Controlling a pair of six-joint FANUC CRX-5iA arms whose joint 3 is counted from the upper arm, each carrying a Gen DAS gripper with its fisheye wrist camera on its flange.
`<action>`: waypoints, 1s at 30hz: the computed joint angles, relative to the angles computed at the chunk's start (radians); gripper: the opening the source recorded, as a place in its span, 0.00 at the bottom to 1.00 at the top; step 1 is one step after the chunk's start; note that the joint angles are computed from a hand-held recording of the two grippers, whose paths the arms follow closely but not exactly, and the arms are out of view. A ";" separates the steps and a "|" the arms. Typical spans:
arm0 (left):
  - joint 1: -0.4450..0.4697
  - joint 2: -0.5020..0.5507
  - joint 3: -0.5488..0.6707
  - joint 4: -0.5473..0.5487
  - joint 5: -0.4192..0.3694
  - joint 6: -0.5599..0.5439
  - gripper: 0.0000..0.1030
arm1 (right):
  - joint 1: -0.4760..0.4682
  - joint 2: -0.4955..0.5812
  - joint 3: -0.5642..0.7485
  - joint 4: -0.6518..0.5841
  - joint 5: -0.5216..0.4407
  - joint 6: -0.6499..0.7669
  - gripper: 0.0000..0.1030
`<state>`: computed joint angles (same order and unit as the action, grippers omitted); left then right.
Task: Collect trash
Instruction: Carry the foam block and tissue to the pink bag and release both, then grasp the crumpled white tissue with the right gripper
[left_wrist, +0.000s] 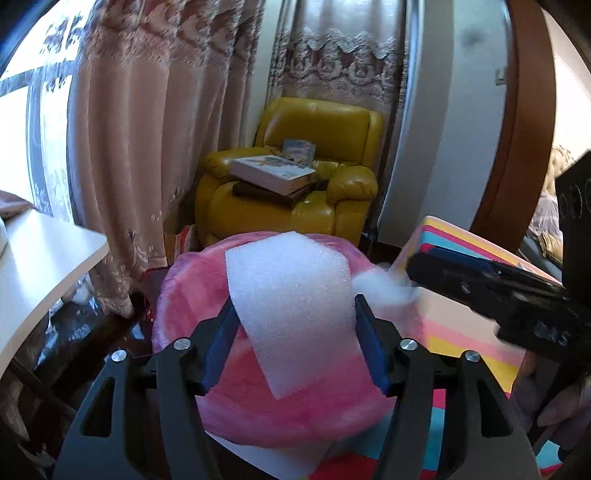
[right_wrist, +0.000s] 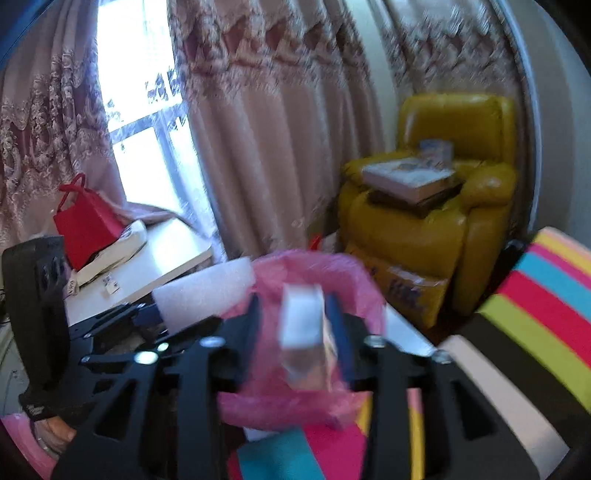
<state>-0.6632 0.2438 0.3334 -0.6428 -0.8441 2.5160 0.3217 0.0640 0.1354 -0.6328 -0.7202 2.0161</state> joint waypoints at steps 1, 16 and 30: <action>0.007 -0.008 -0.010 -0.021 -0.015 0.044 0.68 | -0.009 -0.002 -0.002 -0.011 0.002 0.011 0.59; -0.232 0.002 0.011 -0.263 -0.135 0.204 0.88 | -0.181 -0.413 -0.377 -0.051 0.165 0.075 0.89; -0.315 0.322 0.391 0.012 0.004 -0.095 0.88 | -0.648 -0.628 -0.557 0.019 0.086 0.000 0.93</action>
<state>-0.9786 0.5659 0.7247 -0.6308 -0.8399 2.4212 -0.3266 -0.5645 -0.4219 -0.6135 -0.6344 2.0157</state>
